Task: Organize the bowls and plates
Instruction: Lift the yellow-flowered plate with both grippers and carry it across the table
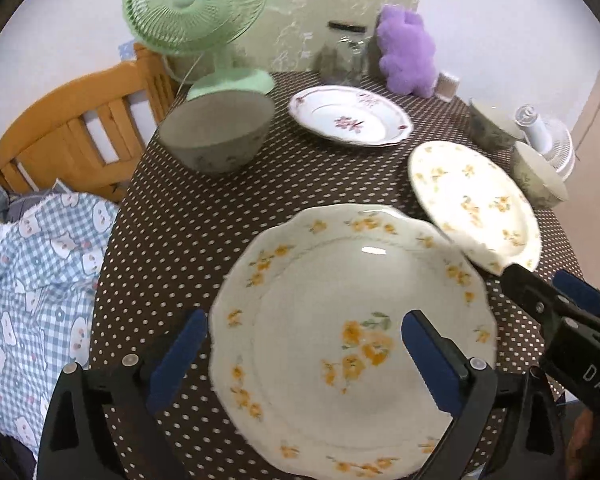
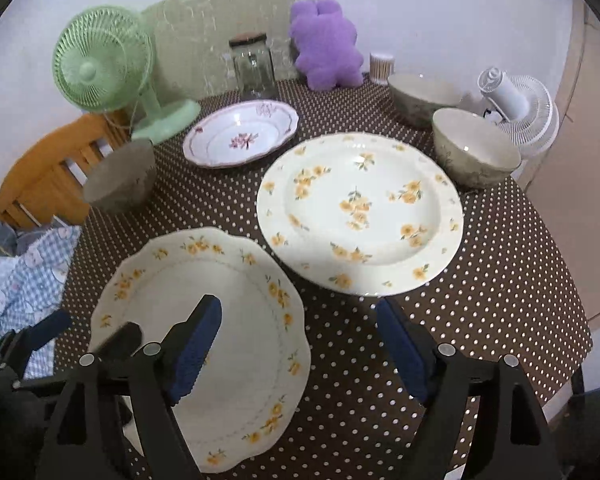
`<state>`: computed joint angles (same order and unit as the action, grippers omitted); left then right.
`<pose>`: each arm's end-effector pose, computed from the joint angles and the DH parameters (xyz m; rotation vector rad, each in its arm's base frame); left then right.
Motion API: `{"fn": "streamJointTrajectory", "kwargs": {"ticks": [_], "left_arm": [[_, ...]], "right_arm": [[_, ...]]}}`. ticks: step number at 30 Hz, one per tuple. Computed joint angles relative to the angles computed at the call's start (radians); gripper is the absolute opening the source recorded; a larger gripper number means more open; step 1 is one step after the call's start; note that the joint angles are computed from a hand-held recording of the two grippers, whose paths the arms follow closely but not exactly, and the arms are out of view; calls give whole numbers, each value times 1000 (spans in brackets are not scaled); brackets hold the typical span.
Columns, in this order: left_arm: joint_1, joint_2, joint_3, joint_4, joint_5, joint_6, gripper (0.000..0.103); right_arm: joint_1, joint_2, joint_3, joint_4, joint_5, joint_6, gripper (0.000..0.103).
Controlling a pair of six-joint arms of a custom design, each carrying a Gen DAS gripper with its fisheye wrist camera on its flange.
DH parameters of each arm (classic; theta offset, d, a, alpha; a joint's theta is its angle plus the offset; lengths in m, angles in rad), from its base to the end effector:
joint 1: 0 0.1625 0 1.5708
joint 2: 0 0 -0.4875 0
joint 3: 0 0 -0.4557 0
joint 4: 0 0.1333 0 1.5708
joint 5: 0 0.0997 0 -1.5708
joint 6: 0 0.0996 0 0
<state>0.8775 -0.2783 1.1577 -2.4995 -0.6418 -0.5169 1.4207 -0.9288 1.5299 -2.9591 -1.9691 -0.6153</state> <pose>-0.3869 -0.7990 -0.1093 0.1749 2.3023 -0.7049 -0.0265 -0.8083 0.3010 0.3562 -2.3731 0.7410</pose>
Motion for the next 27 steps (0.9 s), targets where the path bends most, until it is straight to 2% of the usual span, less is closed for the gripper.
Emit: {"fn": "streamJointTrajectory", "kwargs": {"ticks": [5,9,15,22,27], "left_arm": [[-23,45,-63,12,13,12,99],[-36,104,-163,55,32,6,99],[-48,193,-316,123,55,-14,99],[-50,334,-592,305,87,-82,99],[-42,487,-890,488,101,-127,99]], "right_arm": [[-9,-15,-8,-9,18,-43,82],[-21,-18,-41,14,26,-50,82],[-43,-13,-130,100,45,-71,82],[-65,15,-244,200,80,-107,82],[-82,48,-323,253,83,-109,82]]}}
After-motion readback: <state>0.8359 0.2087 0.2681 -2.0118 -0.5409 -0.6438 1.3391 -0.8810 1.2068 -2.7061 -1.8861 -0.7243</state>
